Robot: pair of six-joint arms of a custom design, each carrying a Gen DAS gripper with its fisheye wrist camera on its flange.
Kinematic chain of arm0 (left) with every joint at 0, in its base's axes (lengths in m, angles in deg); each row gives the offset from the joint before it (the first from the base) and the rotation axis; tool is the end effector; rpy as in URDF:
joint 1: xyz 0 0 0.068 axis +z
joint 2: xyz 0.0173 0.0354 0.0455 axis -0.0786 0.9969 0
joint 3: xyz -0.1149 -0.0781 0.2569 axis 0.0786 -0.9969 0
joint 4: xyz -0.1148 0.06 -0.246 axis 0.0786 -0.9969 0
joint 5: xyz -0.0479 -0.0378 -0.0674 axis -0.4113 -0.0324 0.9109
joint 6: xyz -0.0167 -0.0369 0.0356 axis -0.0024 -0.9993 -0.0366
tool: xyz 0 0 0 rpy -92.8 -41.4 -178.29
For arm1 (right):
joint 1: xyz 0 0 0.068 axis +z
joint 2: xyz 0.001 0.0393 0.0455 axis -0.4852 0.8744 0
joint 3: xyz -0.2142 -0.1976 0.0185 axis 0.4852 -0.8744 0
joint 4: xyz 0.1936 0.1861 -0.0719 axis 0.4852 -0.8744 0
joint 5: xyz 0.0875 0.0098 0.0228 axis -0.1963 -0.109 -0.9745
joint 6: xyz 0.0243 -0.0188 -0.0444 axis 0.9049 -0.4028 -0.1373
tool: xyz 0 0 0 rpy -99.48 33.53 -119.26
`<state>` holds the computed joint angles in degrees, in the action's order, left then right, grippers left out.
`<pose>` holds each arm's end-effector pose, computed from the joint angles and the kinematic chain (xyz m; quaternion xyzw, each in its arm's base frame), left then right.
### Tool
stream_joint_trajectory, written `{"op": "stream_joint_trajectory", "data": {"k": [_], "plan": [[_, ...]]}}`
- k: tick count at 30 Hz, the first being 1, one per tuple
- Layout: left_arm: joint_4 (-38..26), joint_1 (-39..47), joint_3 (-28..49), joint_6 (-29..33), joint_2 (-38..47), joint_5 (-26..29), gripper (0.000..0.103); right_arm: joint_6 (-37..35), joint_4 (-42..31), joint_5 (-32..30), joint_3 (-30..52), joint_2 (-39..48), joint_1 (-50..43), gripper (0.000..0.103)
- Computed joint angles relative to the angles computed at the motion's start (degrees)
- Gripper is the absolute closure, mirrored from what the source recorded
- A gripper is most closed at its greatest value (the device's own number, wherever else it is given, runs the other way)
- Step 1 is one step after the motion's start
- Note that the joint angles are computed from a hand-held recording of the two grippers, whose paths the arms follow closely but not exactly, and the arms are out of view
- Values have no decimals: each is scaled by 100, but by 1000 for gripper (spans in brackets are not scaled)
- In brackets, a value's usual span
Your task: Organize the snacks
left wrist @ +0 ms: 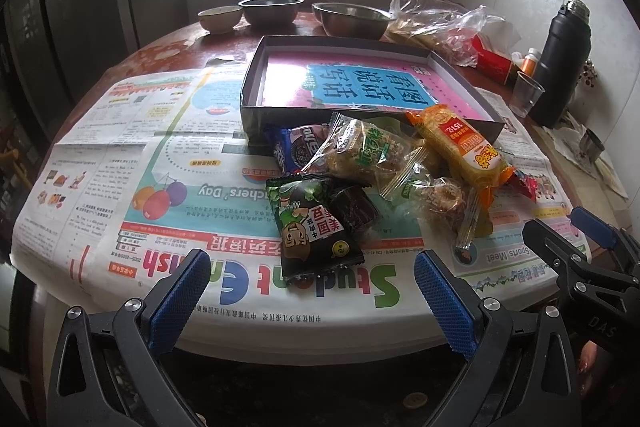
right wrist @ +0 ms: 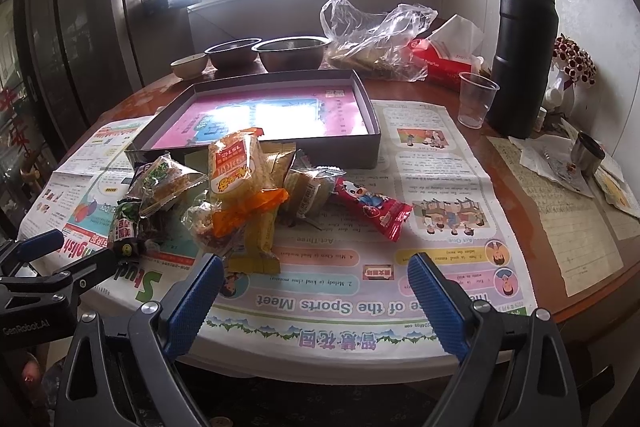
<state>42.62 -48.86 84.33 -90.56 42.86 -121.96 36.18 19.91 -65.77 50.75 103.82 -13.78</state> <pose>0.1719 -0.1380 0.0297 -0.2280 0.9091 0.0535 0.3444 0.2674 0.0814 0.0549 -0.2409 0.8902 0.1269 0.3651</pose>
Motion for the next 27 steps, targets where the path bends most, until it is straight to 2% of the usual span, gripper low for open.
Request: {"op": "stream_joint_trajectory", "data": {"k": [27], "plan": [[61,-40,27,-50,108,37,1,39,61,11,-44,-17,34,9]]}}
